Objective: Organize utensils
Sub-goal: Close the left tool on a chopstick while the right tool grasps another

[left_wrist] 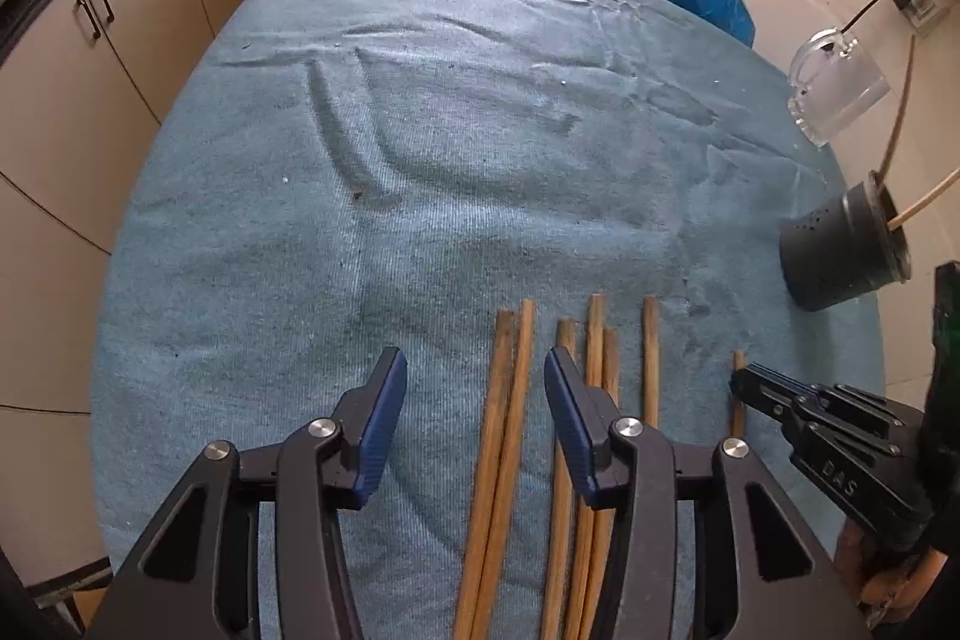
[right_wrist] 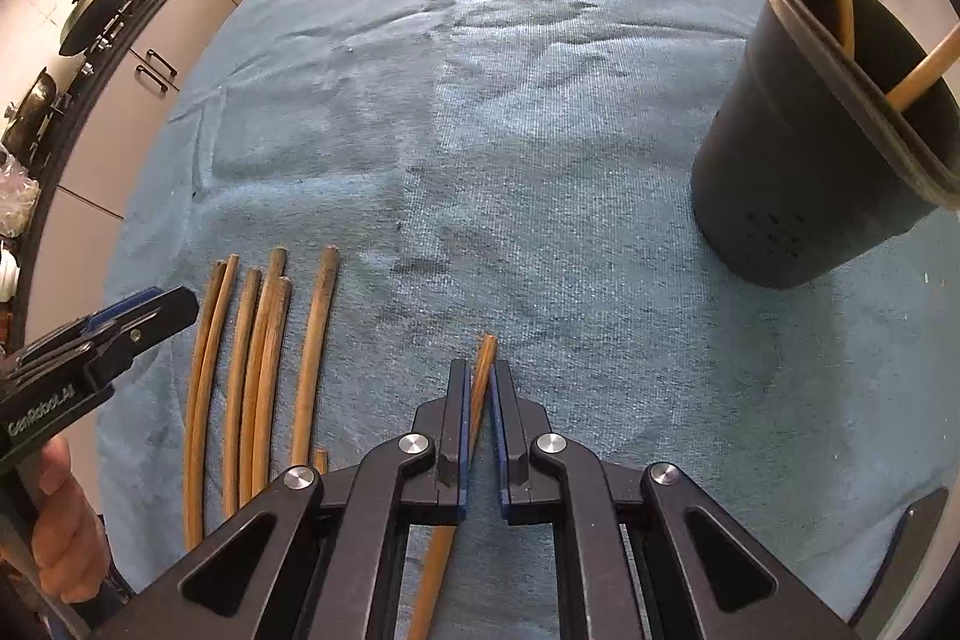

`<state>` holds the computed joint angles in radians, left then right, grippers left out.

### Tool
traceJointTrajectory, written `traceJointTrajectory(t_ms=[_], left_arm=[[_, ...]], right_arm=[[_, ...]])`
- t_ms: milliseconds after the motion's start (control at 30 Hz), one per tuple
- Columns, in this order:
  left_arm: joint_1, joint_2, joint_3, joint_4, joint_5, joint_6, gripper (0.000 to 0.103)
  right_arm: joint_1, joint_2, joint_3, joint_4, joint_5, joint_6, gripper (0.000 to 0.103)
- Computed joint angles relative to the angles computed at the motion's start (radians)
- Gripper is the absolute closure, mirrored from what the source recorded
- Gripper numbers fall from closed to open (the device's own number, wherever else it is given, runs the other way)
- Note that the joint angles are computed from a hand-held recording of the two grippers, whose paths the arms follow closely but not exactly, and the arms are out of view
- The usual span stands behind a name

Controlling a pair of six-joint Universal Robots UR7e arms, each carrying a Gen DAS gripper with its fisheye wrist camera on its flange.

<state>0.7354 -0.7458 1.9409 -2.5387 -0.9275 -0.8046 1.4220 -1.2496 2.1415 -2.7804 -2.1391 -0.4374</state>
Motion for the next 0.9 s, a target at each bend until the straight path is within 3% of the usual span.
traceJointTrajectory(t_ms=[200, 300, 467, 633, 900], left_arm=[[0.005, 0.025, -0.040, 0.073, 0.040, -0.014, 0.058], [0.013, 0.036, -0.052, 0.090, 0.045, -0.019, 0.069], [0.015, 0.049, -0.059, 0.087, 0.056, -0.015, 0.071], [-0.008, 0.066, -0.064, 0.136, 0.106, -0.037, 0.095], [-0.021, 0.054, -0.043, 0.133, 0.107, -0.060, 0.096]], right_arm=[[-0.013, -0.022, 0.010, 0.002, 0.023, -0.016, 0.096], [-0.017, -0.019, 0.004, 0.008, 0.031, -0.018, 0.096], [-0.016, -0.016, 0.006, 0.000, 0.031, -0.022, 0.096], [-0.008, -0.006, 0.009, -0.020, 0.021, -0.029, 0.096], [0.025, 0.040, 0.001, -0.074, -0.045, -0.071, 0.096]])
